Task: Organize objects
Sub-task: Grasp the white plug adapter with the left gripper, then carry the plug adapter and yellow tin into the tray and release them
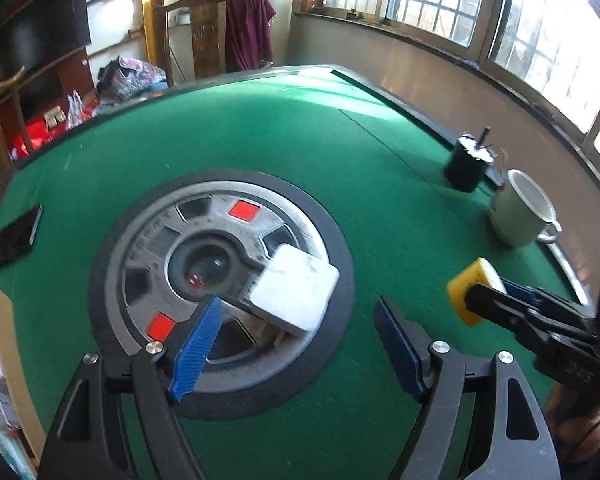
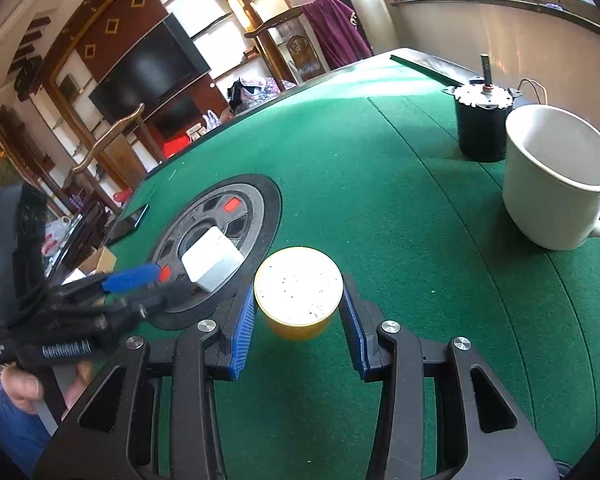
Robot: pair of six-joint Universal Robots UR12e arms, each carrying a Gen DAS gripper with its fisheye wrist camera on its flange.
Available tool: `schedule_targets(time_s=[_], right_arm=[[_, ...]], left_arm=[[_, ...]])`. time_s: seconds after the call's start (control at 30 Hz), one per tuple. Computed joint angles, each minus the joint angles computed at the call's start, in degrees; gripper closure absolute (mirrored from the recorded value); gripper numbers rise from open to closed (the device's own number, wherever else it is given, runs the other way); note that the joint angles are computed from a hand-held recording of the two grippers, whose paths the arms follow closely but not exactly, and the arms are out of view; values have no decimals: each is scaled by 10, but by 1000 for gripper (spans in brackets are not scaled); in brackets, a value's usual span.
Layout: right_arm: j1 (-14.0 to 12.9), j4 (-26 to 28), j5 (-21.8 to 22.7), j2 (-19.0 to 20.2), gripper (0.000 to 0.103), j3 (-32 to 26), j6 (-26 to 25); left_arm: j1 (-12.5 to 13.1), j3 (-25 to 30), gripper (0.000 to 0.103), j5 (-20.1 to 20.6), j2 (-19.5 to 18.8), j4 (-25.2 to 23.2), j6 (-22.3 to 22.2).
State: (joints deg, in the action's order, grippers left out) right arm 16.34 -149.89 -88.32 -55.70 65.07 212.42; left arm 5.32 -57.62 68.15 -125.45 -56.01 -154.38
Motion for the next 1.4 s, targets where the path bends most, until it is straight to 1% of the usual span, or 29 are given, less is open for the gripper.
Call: schedule_targets(time_s=[0.07,0.1,0.13,0.17,0.23,0.27,0.3,0.33,0.37,0.43,0.5,0.63,0.77,0.87,0.93,1.1,1.17,1.23,1.3,1.4], right_arm=[[0,0,1,1,64,-1,-2],[0,1,2,1,64,-2,-3],[0,0,4,2,64,-3,-4],[0,0,4,2,64,-3,-6],[0,1,1,2,64,-4,-8],[0,2,0,2,64,-3,-7],[0,4,1,2,64,-4,-7],[0,7,1,3,64,-5,-8],[0,8,1,3,64,-6,-8],[0,8,1,3,64,-6,-11],[1,6,0,3,64,-6,-13],[1,5,0,2,64,-5,-16],[3,7,0,3,64,-7,-26],[4,8,2,4,64,-9,-34],[5,2,4,4,64,-8,-40],[10,-3,-5,4,64,-10,-62],[13,-6,-11,4,64,-11,-73],[16,-9,-19,5,64,-12,-83],[19,-10,-23,6,64,-12,-89],[24,0,-23,8,64,-17,-91]], left_arm=[[-7,9,25,24,-7,-8,27],[-12,4,25,44,-8,10,35],[-13,7,25,52,-12,14,42],[-15,9,25,59,-16,16,42],[-15,7,27,55,-20,28,35],[-14,2,32,52,-19,36,33],[-15,3,51,54,-21,32,32],[-17,6,58,61,-23,22,30],[-17,6,59,61,-23,17,28],[-16,-10,59,61,-17,43,23],[-13,-22,59,59,-12,53,13],[-3,-54,59,36,8,66,-6],[9,-105,59,11,37,96,-19],[17,-145,59,-1,62,127,-20],[22,-174,59,-4,80,158,-23],[38,-231,59,-29,117,215,-40],[45,-249,59,-38,130,236,-39],[51,-262,59,-49,141,248,-46],[60,-271,59,-67,151,246,-49],[74,-285,59,-87,166,259,-56]])
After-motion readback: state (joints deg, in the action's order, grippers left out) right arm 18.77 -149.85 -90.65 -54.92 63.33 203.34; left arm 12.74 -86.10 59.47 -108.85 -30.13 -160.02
